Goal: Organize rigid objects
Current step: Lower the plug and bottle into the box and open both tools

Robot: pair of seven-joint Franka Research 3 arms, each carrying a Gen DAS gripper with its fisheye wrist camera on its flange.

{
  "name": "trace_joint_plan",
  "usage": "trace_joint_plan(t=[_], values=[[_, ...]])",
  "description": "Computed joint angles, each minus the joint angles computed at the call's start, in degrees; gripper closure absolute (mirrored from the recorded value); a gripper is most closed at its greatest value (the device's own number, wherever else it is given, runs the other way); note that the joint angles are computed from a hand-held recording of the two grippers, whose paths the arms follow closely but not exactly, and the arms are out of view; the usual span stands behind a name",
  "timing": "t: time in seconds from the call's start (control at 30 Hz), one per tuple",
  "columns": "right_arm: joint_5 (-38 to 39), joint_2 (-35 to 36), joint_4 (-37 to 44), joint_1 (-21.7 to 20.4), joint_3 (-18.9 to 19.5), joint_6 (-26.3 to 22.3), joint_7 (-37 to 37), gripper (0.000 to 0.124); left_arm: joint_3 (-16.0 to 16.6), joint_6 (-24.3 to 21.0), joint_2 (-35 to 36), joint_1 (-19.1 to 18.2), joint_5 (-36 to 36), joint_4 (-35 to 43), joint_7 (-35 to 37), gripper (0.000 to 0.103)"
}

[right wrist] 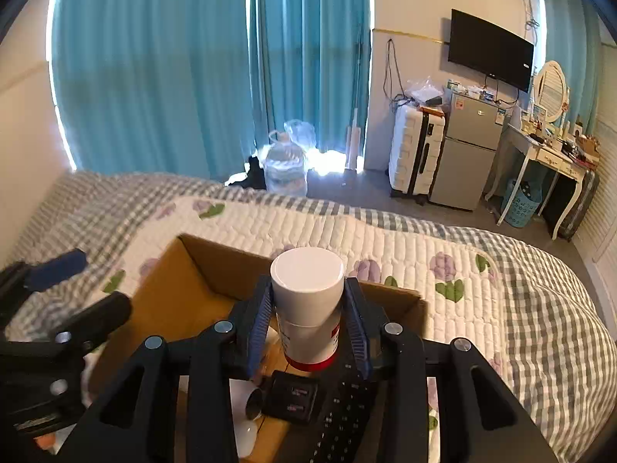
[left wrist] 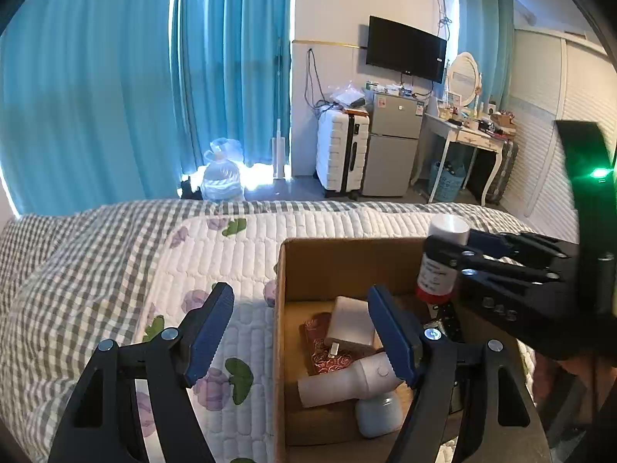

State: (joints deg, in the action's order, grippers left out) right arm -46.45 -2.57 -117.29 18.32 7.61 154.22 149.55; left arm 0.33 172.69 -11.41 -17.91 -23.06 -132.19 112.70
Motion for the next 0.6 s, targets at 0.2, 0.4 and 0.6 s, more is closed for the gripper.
trace_joint_plan(t=[0.2,0.4,0.6], values=[[2.07,2.77,1.19,0.69,-1.33,0.61,-2.39,0.087,2.29,0.30,0.83,-2.43,-7.24,0.15,6.74,0.028],[-3.20,-2.11,-0.27,0.76,-0.02,-1.51,1.71,0.065,2.77,1.46,-4.07,-3.98,-11.04,-1.45,10.18,0.028],[-2.96,-12.25,-2.53,-1.05,5.06,-6.01,2.34,0.059,-0.39,2.92,-14.58,-1.14,-2.60,-5.60,2.17,0.028]])
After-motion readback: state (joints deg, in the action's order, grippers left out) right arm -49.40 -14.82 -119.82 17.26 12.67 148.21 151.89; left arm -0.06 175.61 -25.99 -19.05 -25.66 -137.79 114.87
